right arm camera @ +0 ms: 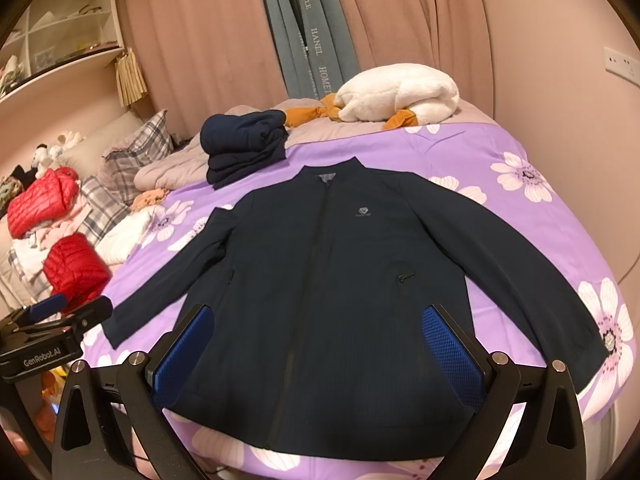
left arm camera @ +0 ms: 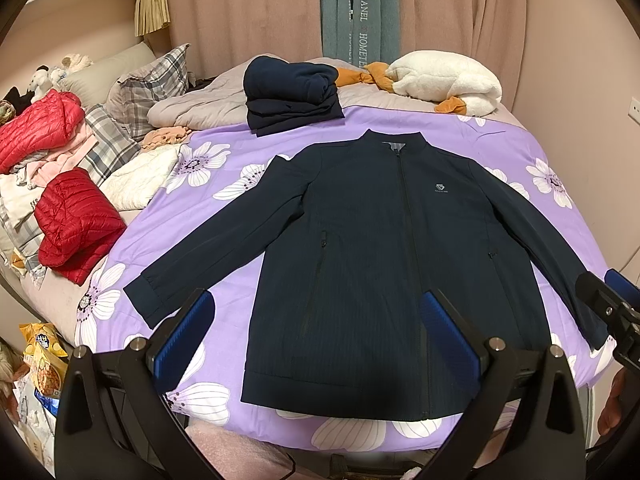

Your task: Fold large clothes

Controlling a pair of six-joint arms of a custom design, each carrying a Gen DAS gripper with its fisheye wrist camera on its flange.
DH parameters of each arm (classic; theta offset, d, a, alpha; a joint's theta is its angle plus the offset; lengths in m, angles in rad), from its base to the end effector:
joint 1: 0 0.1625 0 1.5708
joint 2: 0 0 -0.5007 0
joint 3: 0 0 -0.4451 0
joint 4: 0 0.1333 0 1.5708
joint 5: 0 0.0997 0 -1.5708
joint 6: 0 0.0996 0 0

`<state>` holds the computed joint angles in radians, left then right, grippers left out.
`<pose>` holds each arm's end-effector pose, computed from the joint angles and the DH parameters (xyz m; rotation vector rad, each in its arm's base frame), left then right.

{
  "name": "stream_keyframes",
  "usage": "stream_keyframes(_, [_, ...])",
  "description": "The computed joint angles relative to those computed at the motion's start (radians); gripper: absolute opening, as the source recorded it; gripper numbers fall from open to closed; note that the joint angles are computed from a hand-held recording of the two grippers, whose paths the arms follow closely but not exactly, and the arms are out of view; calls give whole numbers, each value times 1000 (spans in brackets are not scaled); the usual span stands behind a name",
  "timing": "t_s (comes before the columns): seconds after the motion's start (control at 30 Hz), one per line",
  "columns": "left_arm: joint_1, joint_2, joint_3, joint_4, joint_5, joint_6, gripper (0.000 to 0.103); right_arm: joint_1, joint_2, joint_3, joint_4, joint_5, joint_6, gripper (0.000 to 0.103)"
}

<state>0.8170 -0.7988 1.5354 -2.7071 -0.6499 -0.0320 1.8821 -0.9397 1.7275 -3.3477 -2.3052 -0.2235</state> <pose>-0.3886 -0.7246 0.2055 0.5938 2.2254 -0.8640 0.2857 -0.6707 0.2940 0.1402 -2.2268 1.2139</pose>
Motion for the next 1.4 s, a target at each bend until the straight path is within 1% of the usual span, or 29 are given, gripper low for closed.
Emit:
stream_keyframes(0.33, [2,4,0,-5,-7,7,103,-1,-1,1,1,0,2,103])
stream_keyframes(0.43, [11,4,3,-13,-54,15,103,-4,-4,4,1,12,12,103])
stream_keyframes(0.53, [31,3,-2,-10,-131,-3,103,-21,-18,30,-25,69,19,103])
stream_keyframes(0.6, [52,7,-11,-1,-188,-28,103,-40,-32,61,-66,128,14,103])
stream_keyframes(0.7, [95,16,-43,48,-326,-91,103,-79,-60,127,-156,222,18,103])
stream_keyframes(0.8, [141,35,-75,93,-465,-188,103,-123,-90,198,-263,286,49,103])
stream_keyframes(0.87, [162,51,-85,78,-525,-232,103,-151,-110,235,-319,307,89,103])
stream_keyframes(0.93, [167,68,-100,82,-529,-237,103,-187,-136,284,-380,325,159,103])
stream_keyframes(1.0, [166,87,-113,93,-512,-213,103,-229,-166,333,-429,347,247,103])
stream_keyframes(1.03, [167,94,-119,98,-513,-202,103,-242,-176,350,-446,351,278,103])
stream_keyframes(1.07, [170,95,-117,97,-516,-194,103,-261,-187,373,-474,349,319,103])
stream_keyframes(1.1, [172,98,-117,93,-521,-186,103,-276,-194,392,-506,330,348,103])
stream_keyframes(1.23, [175,104,-118,89,-522,-160,103,-301,-205,427,-575,230,392,103])
stream_keyframes(1.33, [173,111,-130,95,-516,-144,103,-339,-218,445,-603,226,421,103])
stream_keyframes(1.4, [172,117,-141,102,-517,-137,103,-359,-218,439,-601,200,434,103])
